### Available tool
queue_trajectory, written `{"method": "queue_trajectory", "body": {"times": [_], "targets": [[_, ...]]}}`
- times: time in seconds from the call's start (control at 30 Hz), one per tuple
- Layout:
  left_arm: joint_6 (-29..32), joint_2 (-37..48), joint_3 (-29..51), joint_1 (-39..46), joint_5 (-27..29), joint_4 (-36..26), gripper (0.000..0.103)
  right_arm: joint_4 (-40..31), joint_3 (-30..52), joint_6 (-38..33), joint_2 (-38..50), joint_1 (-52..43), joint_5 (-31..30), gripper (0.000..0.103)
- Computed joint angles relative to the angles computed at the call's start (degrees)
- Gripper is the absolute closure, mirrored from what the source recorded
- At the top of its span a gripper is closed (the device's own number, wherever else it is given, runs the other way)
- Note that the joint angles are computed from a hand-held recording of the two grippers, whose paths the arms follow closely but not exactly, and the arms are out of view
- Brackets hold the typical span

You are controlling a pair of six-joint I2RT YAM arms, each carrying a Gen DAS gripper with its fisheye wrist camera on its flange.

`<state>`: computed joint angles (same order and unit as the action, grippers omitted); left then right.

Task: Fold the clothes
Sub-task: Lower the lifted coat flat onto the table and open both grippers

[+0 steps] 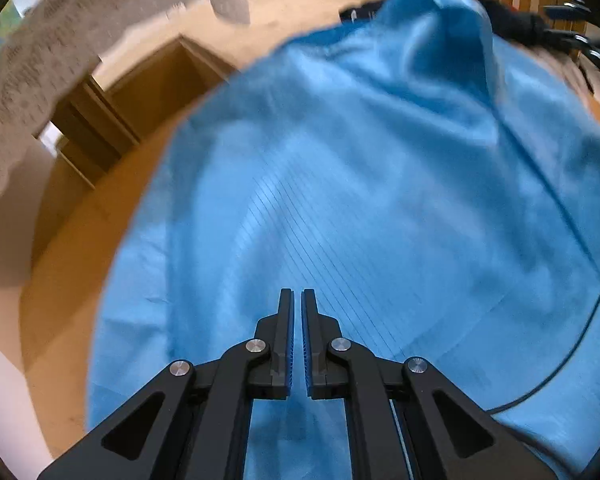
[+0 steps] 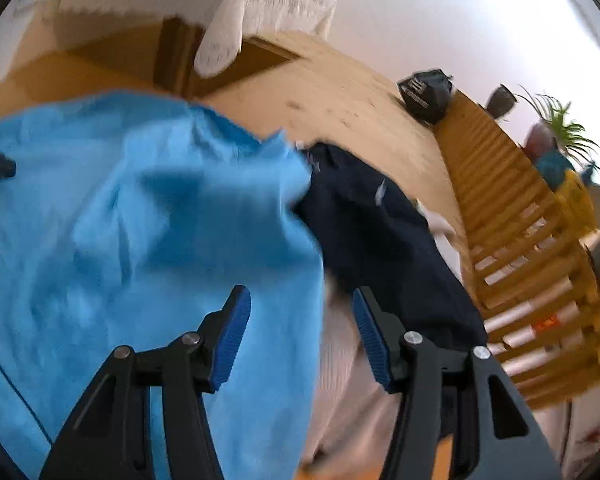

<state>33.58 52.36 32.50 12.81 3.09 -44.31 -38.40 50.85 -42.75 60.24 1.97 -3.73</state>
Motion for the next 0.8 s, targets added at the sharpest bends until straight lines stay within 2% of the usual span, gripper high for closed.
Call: {"method": "queue_trajectory", "body": {"times": [0.1,0.17,0.23,0.27,0.37,0.43,0.5,0.53,0.57,0.6,0.7,0.77,0.8], "targets": [[-1.31,1.8,-2.22,1.41,1.68,3.56,0.098,-10.18,-3.07,-0.79,-1.35,-2.74,-6.61,0.049],[-1.18,2.18,-2.99,2.84,2.51,5.32,0.097,-12.69,-8.0,-1.97,-5.21,-1.79,-6.1,0.048],[-1.07,1.96,-3.24,3.37,1.94,5.93,0.097,-10.72,-14.46,-3.11,-11.78,1.65,-0.5,0.047],[-0.64,1.53,-3.72,3.48,1.19,6.58,0.096,-9.56,-16.3,-3.87,-13.4,2.53,1.29,0.043],[-2.33,-0.06,-5.35,0.54,-3.2,8.17,0.096,-5.46,-18.23,-5.01,-10.98,1.72,4.35,0.038],[-1.24,-1.53,-5.79,2.06,-2.88,7.63,0.096,-2.05,-18.69,-5.48,-8.1,0.77,6.31,0.037],[-0.34,-1.66,-5.26,4.39,-1.64,6.95,0.096,4.12,-18.28,-6.15,-4.24,-0.7,8.25,0.037],[-0.03,-1.14,-4.82,5.56,-1.06,6.92,0.096,9.36,-18.67,-6.91,-2.17,-0.81,10.56,0.037],[0.13,-0.72,-4.96,6.32,-1.35,7.77,0.096,14.97,-19.1,-7.85,0.07,-0.9,12.91,0.037],[0.0,-0.32,-5.19,6.51,-2.07,8.94,0.096,17.45,-18.15,-8.22,2.9,-1.3,13.4,0.037],[-0.94,0.83,-5.14,7.28,-3.42,10.82,0.097,16.25,-10.13,-2.11,12.39,-3.32,10.42,0.037],[0.13,-1.7,-4.86,9.91,-2.07,8.62,0.097,15.29,-9.14,0.14,10.37,-3.26,9.35,0.037],[0.95,-4.92,-4.18,11.35,-0.67,5.45,0.097,14.15,-9.9,0.14,7.15,-3.46,8.86,0.037]]}}
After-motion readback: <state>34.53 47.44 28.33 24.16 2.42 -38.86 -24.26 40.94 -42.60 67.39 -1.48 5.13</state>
